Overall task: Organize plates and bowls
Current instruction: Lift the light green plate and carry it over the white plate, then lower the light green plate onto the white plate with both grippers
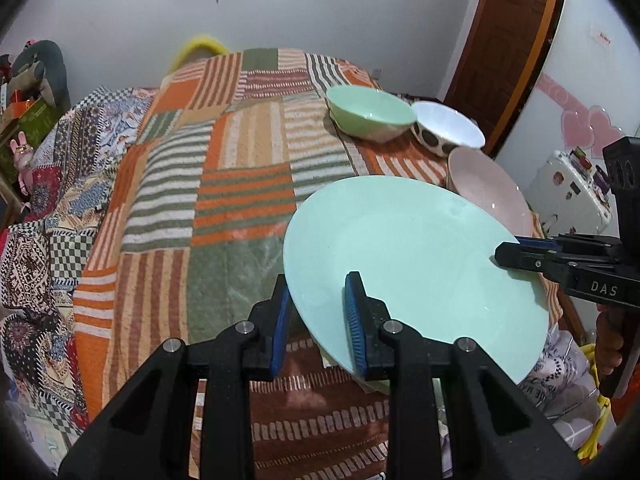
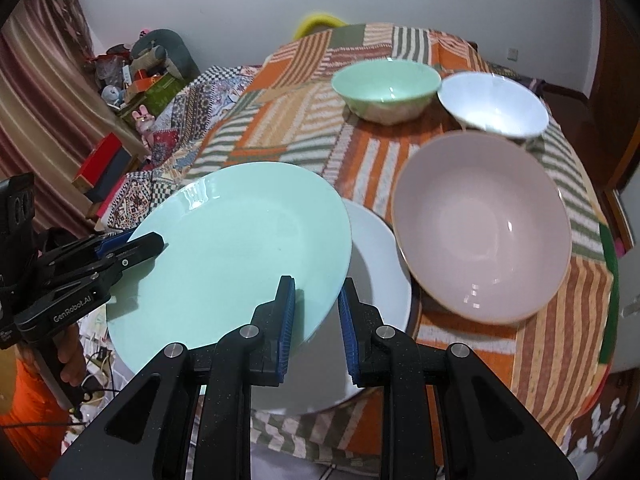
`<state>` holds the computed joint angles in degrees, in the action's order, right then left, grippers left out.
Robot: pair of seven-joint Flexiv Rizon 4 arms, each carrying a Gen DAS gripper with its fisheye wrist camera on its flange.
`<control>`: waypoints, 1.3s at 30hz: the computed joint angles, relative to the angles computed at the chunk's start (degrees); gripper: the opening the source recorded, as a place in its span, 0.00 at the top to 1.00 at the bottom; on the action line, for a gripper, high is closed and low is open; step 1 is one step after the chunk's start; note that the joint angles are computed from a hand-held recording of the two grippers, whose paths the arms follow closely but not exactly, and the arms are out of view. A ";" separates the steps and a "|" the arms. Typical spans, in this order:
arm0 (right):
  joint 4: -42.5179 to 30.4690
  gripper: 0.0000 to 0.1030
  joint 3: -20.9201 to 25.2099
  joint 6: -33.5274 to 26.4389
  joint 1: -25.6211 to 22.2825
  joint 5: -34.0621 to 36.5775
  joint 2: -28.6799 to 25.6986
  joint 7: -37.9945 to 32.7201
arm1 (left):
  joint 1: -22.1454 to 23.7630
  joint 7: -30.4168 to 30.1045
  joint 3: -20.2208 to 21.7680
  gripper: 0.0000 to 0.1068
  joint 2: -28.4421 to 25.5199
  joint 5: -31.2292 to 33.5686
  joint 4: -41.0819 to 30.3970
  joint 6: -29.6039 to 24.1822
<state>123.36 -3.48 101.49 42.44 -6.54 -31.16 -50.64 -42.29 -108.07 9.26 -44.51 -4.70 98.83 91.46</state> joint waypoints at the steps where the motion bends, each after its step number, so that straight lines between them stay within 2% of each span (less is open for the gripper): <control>1: 0.13 0.80 0.38 0.26 -0.33 0.07 -0.28 -0.01 | 0.06 0.06 -0.23 0.75 -0.15 -0.02 -0.07 -0.26; 10: 0.16 0.81 4.47 -1.11 -4.21 -0.59 -1.48 0.91 | 1.77 0.80 -2.91 0.75 -2.17 0.43 -1.78 -2.63; 17: 0.36 0.81 5.66 -2.00 -5.79 -1.36 -1.87 1.67 | 1.22 0.77 -2.25 0.75 -3.70 1.59 -4.47 -5.17; 24: 0.74 0.81 6.41 -2.09 -6.95 -1.92 -1.93 2.38 | 2.85 0.89 -4.03 0.75 -5.01 2.35 -6.32 -6.71; 28: 0.63 0.81 6.45 -2.25 -7.15 -2.25 -1.95 2.48 | 1.57 -0.05 -2.23 0.75 -5.62 3.15 -7.72 -8.02; 31: 0.78 0.81 4.20 -2.28 -5.06 -2.20 -1.82 2.75 | -0.72 -1.44 0.72 0.75 -6.28 5.16 -9.46 -10.11; 35: 0.93 0.80 2.40 -2.33 -3.59 -2.10 -1.65 3.02 | -1.50 -2.57 1.70 0.75 -6.80 7.76 -10.72 -10.59; 39: 0.87 0.78 3.43 -2.32 -4.60 -2.37 -1.62 2.69 | -0.55 -3.30 0.73 0.75 -6.97 8.72 -11.32 -10.74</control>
<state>124.23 -0.05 99.17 37.84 -8.91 -32.78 -47.96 -42.84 -111.36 9.99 -51.48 4.02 87.51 80.72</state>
